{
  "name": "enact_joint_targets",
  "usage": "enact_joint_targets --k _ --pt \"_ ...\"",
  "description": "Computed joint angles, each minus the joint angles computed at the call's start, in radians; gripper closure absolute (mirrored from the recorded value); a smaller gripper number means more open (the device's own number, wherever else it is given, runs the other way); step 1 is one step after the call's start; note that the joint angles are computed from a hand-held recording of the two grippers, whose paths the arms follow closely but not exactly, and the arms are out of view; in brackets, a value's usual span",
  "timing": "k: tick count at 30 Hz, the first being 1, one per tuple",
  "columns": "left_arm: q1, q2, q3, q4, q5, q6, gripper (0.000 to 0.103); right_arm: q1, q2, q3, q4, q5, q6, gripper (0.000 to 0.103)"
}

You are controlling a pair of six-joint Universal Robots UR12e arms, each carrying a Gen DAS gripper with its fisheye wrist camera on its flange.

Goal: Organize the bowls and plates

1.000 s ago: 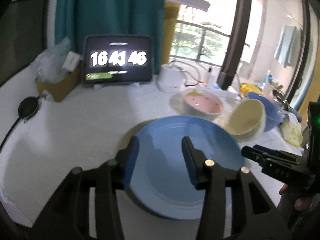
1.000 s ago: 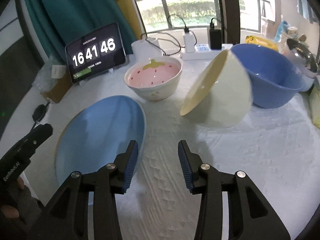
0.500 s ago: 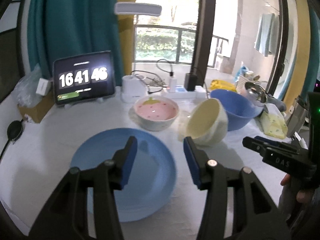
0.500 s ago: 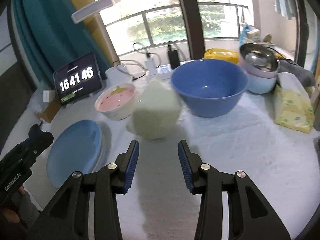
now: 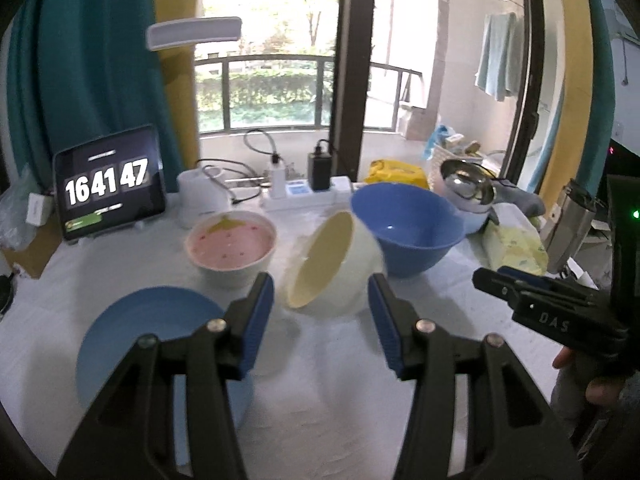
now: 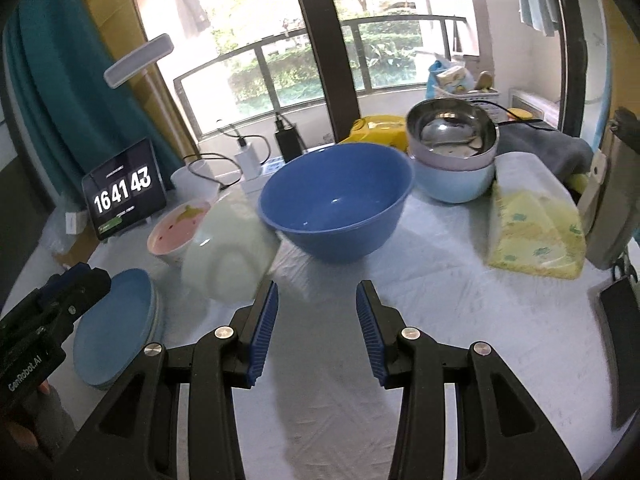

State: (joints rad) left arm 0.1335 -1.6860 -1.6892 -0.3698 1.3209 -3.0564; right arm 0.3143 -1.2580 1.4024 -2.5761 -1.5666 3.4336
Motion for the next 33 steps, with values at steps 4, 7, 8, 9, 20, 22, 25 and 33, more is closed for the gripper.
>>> enact_joint_targets --k 4,7,8,9,20,22,25,33 --pt "-0.024 -0.02 0.025 -0.005 0.002 0.006 0.052 -0.014 -0.001 0.001 0.0 0.001 -0.002 0.06" --pt "-0.037 -0.032 0.037 -0.005 0.003 0.008 0.052 -0.025 -0.001 0.001 0.0 0.005 -0.004 0.06" --pt "-0.043 -0.038 0.043 -0.007 0.005 0.01 0.052 -0.028 0.0 0.0 0.0 0.006 -0.005 0.06" --pt "-0.047 -0.041 0.048 -0.009 0.007 0.01 0.052 -0.03 0.001 -0.001 0.001 0.006 -0.005 0.06" --pt "-0.083 -0.094 0.096 -0.035 0.019 0.01 0.052 -0.063 0.041 -0.041 0.022 0.025 -0.021 0.06" --pt "-0.087 -0.103 0.105 -0.043 0.021 0.01 0.052 -0.066 0.052 -0.054 0.026 0.032 -0.02 0.06" --pt "-0.091 -0.117 0.119 -0.053 0.023 0.009 0.052 -0.071 0.072 -0.079 0.024 0.045 -0.017 0.06" --pt "-0.1 -0.147 0.145 -0.076 0.029 0.007 0.052 -0.073 0.136 -0.158 0.069 0.047 -0.034 0.06"
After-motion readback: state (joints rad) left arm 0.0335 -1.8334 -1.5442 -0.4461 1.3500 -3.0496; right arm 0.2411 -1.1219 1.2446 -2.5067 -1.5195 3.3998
